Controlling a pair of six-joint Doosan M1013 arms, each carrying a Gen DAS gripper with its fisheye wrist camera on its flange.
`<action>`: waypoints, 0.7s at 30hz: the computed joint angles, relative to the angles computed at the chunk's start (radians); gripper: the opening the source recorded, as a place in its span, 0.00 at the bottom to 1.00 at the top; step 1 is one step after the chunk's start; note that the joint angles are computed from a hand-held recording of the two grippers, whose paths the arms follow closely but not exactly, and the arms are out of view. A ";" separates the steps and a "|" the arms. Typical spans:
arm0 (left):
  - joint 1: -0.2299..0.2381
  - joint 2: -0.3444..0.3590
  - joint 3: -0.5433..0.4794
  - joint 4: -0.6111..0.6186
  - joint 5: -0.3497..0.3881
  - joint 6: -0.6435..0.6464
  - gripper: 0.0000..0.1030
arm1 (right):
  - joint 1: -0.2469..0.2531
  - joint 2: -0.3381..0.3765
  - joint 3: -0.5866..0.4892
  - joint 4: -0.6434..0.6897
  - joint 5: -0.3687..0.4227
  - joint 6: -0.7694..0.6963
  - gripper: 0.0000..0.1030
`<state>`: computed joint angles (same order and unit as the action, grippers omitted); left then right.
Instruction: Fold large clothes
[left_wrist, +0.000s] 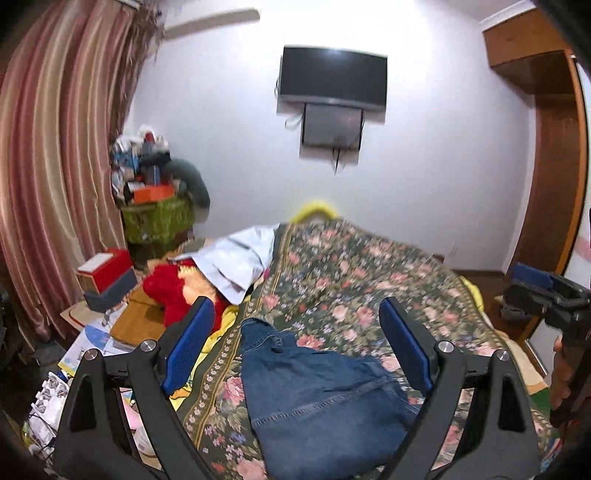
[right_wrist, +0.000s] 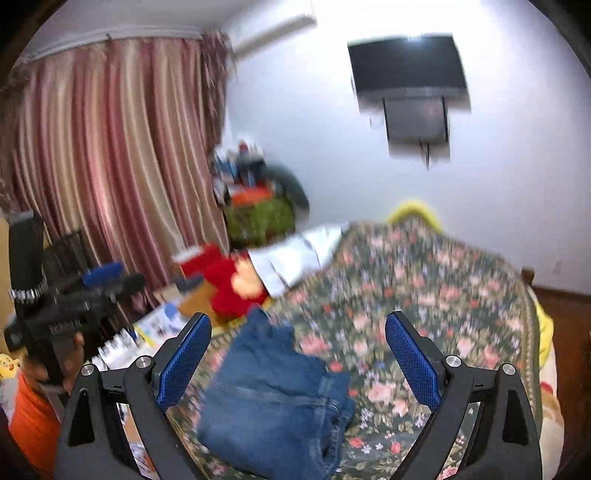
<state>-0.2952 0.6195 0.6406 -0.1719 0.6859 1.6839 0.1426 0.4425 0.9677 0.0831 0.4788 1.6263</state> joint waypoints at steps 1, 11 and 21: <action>-0.005 -0.048 0.083 -0.001 -0.066 0.001 0.89 | 0.007 -0.027 0.040 -0.015 -0.048 0.016 0.92; -0.057 -0.249 0.429 0.222 -0.346 -0.220 0.89 | 0.083 -0.168 0.270 -0.507 -0.238 0.475 0.92; -0.086 -0.274 0.487 0.396 -0.364 -0.363 0.90 | 0.124 -0.184 0.311 -0.766 -0.148 0.697 0.97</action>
<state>-0.3816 0.3452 1.1278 0.2242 0.3218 1.3210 0.2670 0.2584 1.2791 -0.6827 0.3306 2.3232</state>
